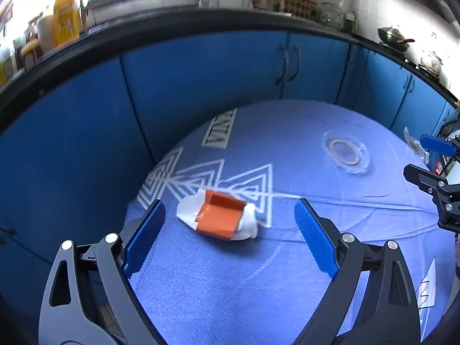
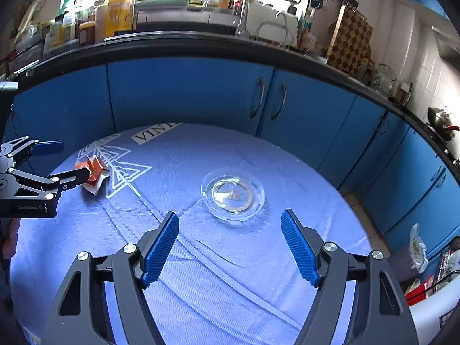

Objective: Collect trash
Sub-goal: 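Move both tools back over the table toward the orange box and clear lid, then grasp the orange-and-white box with the left gripper while the right grasps the clear plastic lid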

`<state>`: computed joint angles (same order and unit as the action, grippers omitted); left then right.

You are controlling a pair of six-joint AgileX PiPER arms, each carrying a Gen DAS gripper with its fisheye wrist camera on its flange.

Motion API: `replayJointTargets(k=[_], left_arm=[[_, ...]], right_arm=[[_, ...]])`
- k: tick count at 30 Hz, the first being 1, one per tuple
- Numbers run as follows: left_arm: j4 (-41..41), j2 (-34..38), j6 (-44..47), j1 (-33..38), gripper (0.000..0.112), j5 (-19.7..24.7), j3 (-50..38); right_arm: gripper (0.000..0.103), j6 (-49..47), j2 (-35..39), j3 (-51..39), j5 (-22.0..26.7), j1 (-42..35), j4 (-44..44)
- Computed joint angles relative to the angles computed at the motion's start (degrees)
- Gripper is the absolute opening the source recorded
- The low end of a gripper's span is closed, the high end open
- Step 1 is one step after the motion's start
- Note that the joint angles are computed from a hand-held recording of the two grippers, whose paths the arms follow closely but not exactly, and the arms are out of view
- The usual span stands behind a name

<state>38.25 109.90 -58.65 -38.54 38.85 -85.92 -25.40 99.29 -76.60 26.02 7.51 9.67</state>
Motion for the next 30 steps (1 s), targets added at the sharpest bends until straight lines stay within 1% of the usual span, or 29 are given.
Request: replayJointTargets(k=[3,4,6,11,14,16,17,20,23,25,28,30], left_arm=[[-3.4,1.3,2.6,1.7,0.09,-1.3,-0.2],[-4.5,1.8,3.5,2.1,0.09,-1.7,-0.3],[-5.7,2.8,4.8,2.7,0.09,-1.8,-0.8],[-8.6,5.6,6.8,4.2,0.09,-0.9,-3.0],[-9.9,6.4,8.4,4.8,0.09,-0.9,-3.7],[-10.2,5.8,8.6,5.0,0.09,-1.9,-2.8],[-10.4,5.9,9.0,5.1,0.089,-2.0,-2.9],[-10.5,6.6,9.5,5.5,0.079,-2.0,-4.1],[-11.9,7.4,10.8,6.1,0.077,-2.7,-5.4],[-12.6,7.7,11.5,6.4,0.075,-3.4,-6.0],[-12.5,8.4,11.4,6.6,0.072,-3.5,-7.5],[-14.0,9.3,12.9,7.0,0.071,-3.1,-9.5]], right_arm=[[0.073,1.0,3.2,-2.5,0.9,0.3,-0.2],[0.079,0.9,4.6,-3.8,1.8,0.2,0.5],[0.084,1.0,6.5,-5.4,2.5,0.2,0.9],[0.085,0.9,10.7,-8.7,3.3,0.4,0.9],[0.088,0.3,13.1,-11.4,4.9,-0.4,2.7],[0.09,-0.8,15.1,-14.0,6.7,-1.1,4.9],[0.091,-0.7,15.9,-15.0,7.3,-1.3,5.3],[0.091,0.7,18.9,-19.0,9.4,-1.4,5.0],[0.091,3.0,21.0,-21.6,10.3,-0.9,2.7],[0.091,3.0,22.2,-23.2,11.3,-1.0,3.1],[0.091,3.0,23.4,-24.7,12.0,-0.8,3.1],[0.091,3.4,24.0,-25.6,12.1,-0.4,2.1]])
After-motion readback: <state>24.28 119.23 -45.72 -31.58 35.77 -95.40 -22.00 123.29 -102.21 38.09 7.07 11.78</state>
